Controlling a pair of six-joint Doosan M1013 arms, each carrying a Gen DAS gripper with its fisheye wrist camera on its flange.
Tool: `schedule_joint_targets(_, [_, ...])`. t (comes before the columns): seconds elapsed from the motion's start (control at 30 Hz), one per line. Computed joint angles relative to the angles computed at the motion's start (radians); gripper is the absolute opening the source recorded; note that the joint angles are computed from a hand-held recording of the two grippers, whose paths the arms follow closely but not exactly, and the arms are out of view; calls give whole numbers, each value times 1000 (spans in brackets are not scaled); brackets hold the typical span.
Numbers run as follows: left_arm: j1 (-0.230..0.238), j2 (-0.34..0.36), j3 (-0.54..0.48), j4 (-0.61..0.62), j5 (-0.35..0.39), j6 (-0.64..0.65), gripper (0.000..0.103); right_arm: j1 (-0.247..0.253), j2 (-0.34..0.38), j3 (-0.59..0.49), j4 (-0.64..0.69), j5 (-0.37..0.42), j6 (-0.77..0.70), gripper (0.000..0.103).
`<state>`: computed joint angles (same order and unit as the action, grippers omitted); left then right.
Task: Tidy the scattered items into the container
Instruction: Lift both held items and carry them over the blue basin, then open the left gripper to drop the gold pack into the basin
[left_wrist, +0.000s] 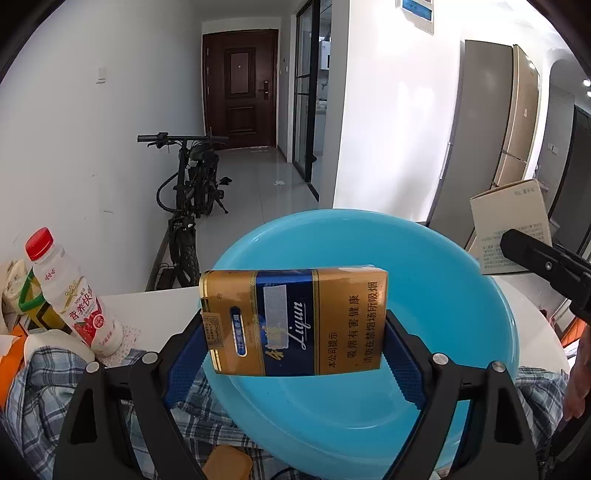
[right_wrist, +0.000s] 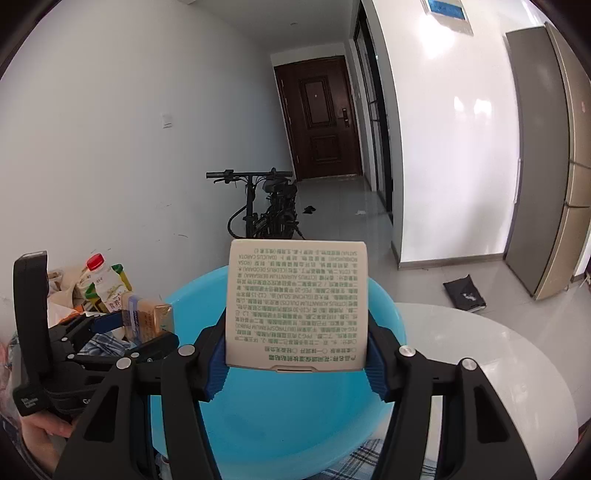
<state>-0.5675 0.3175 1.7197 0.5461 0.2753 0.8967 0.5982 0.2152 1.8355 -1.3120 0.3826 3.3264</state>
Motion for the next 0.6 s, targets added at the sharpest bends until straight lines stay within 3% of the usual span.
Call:
schedule_joint_targets(0.07, [-8,10,-7,45,21,-36,89,-19,-6,9,28,-55,6,59])
schedule_joint_targets(0.2, [-11,20,-18,-7,36,14,91,-44,-12,18,103,-126,-25,59])
schedule_joint_targets(0.3, [-13,17,-16,36,38,-52,94,-68,-15,26,217,-215,-94,59])
schedule_joint_targets(0.43, [-16,-1,1,154,11,-170,103,-60,-10,23,207,-194,-79,59])
schedule_joint_targets(0.5, [-18,-10,11,241,-2,-258,103,-53,-6,18,212,-184,-95,59])
schedule_joint_targets(0.6, [-15,-12,11,220,-2,-253,103,-51,-2,12,271,-190,-160,59])
